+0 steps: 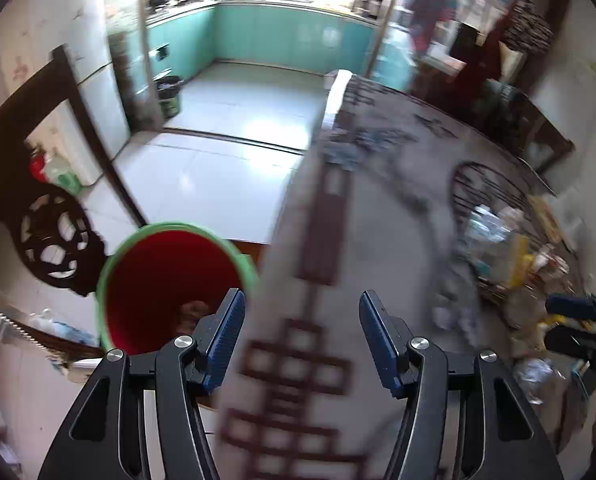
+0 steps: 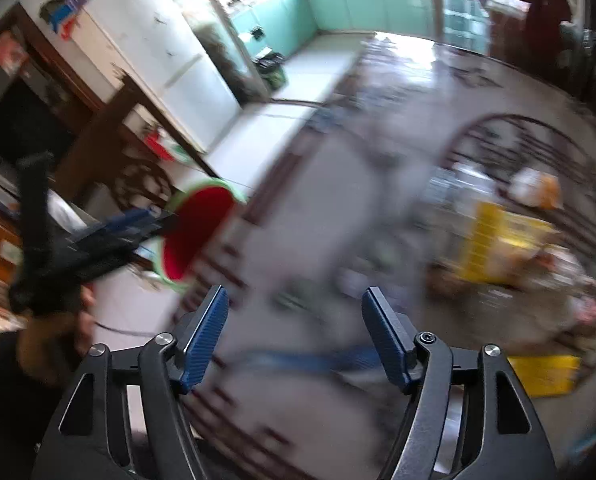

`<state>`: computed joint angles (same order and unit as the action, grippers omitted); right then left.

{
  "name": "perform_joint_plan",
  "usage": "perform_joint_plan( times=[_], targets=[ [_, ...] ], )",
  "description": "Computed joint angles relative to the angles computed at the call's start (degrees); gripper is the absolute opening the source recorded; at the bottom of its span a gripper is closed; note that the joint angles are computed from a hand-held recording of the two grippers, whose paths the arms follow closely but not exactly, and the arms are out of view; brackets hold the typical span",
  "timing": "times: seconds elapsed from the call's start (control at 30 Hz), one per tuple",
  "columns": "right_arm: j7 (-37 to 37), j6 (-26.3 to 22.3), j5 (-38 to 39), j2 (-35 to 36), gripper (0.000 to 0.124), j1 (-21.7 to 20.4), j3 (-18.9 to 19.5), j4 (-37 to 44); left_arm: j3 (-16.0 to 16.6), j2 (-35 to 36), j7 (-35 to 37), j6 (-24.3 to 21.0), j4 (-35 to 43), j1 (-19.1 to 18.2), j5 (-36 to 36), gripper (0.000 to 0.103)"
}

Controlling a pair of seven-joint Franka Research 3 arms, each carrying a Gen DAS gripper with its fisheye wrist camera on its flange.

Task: Collect trash
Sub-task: 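Grasp crumpled white paper with the left gripper while the right grasps a yellow carton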

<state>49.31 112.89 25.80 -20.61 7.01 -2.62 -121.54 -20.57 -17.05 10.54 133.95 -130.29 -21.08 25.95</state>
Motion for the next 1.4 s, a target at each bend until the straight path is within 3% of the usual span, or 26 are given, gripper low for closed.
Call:
perform_joint_plan(
  times=[0.2,0.37,0.5,0.63,1.0,1.07,1.1,1.13,1.3,1.4],
  targets=[
    [-6.94,0.19,-7.29,1.18,0.070,-4.46,-2.95,1.20,-3.25,11.60,-1.16,-1.17,12.44,-3.50,3.43,0.058],
    [-10.80,1.16,-10.04,2.89,0.070,-7.24,-3.91,2.28,-2.82,21.10,0.70,-0.28,21.93,-8.38,3.69,0.058],
    [-10.53,4.85,-12.67,4.12,0.072,-9.40,-3.95,2.46,-2.34,29.34,6.63,2.42,29.60,-12.23,0.51,0.058],
    [-9.11,4.14,-11.08,5.85,0.072,-11.19,-5.40,4.28,-1.96,37.43,14.40,3.51,37.70,-15.11,-4.05,0.059],
    [-9.31,3.20,-11.79,6.03,0.075,-13.66,-5.96,3.06,0.98,53.94,24.19,-1.25,57.22,-20.46,-12.79,0.059],
    [-9.52,2.85,-11.45,6.41,0.075,-13.57,-5.87,3.32,1.25,53.64,23.87,0.77,55.59,-20.35,-14.00,0.054],
    [-9.77,2.74,-11.28,6.51,0.075,-13.47,-5.80,3.35,1.20,53.12,23.81,1.69,54.45,-20.06,-14.62,0.033],
    [-10.08,2.64,-11.19,6.72,0.075,-13.30,-5.66,3.43,0.70,52.44,24.34,2.65,53.06,-19.36,-15.68,0.030],
    [-12.40,1.15,-12.32,8.04,0.075,-12.08,-4.59,4.20,1.35,44.22,23.05,7.31,42.59,-17.79,-15.19,0.025],
    [-14.91,0.06,-14.92,9.67,0.080,-11.11,-3.57,4.97,3.40,37.78,17.71,7.27,36.99,-18.28,-10.23,0.025]
  ],
)
